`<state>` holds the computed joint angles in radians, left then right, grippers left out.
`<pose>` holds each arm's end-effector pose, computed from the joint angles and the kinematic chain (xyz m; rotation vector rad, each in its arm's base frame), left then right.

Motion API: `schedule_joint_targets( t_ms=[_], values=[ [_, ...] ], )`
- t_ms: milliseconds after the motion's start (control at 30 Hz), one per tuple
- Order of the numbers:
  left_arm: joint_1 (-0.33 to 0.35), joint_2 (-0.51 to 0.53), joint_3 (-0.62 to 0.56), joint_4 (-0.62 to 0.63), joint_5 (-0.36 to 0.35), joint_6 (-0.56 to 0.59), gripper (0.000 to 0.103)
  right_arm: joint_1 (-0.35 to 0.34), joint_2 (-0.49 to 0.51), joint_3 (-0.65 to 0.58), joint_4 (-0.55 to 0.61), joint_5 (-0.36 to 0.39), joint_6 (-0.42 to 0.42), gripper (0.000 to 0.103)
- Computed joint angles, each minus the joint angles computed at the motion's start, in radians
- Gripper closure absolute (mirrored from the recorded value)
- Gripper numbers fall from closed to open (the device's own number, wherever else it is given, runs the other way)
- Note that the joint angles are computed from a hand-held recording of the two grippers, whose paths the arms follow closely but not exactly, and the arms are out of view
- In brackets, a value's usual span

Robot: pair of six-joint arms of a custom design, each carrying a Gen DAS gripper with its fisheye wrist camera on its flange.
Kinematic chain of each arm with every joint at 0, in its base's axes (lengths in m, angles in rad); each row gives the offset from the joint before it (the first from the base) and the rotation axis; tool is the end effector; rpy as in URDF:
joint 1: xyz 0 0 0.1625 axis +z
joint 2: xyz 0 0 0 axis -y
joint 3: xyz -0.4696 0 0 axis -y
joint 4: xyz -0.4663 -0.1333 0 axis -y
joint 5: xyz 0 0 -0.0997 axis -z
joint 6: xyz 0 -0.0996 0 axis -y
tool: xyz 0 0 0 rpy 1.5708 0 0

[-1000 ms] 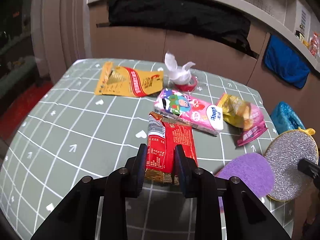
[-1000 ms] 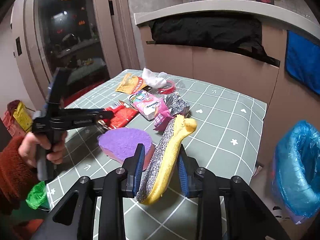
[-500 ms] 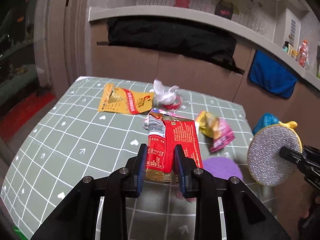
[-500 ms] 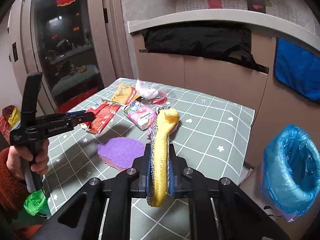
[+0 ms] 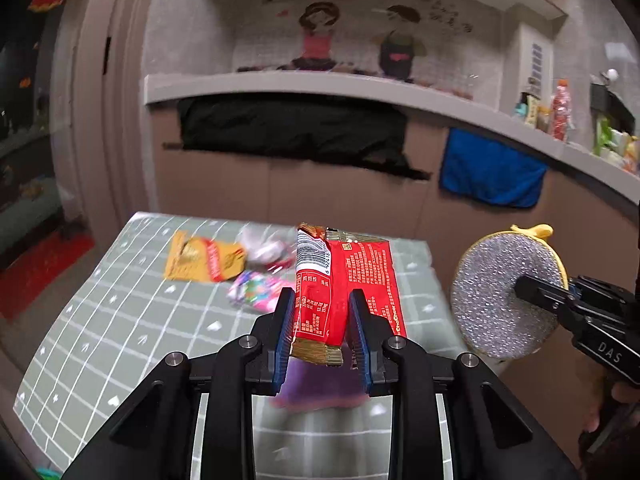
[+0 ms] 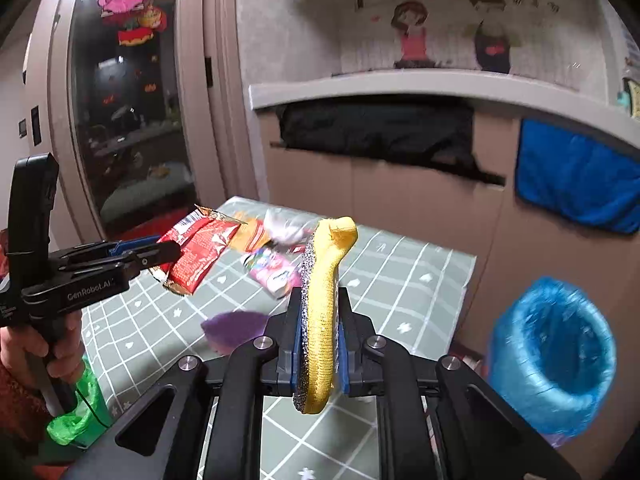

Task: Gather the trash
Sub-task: 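Carry the red wrapper and glittery sponge over the bin and open both tools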

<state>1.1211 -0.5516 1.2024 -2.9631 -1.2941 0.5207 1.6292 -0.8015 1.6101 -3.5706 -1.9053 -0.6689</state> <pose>-0.2507 -0.8886 0.1228 1.1154 2.4250 -1.0223 0.1455 -0.7658 0.2203 0.5396 -2.1157 1.2921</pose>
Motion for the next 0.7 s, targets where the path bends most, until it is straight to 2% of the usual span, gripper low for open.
schedule_joint_targets(
  t_ms=[367, 467, 700],
  values=[
    [-0.094, 0.045, 0.007, -0.020, -0.113, 0.014, 0.075, -0.022, -0.132, 0.113, -0.219, -0.015, -0.067, 0.090],
    [-0.117, 0.090, -0.039, 0.008, -0.148, -0.002, 0.075, -0.040, -0.162, 0.139, -0.289, -0.028, -0.086, 0.090],
    [-0.161, 0.237, -0.212, 0.092, -0.195, 0.024, 0.075, -0.100, -0.195, 0.128, -0.354, -0.070, -0.104, 0.090]
  ],
)
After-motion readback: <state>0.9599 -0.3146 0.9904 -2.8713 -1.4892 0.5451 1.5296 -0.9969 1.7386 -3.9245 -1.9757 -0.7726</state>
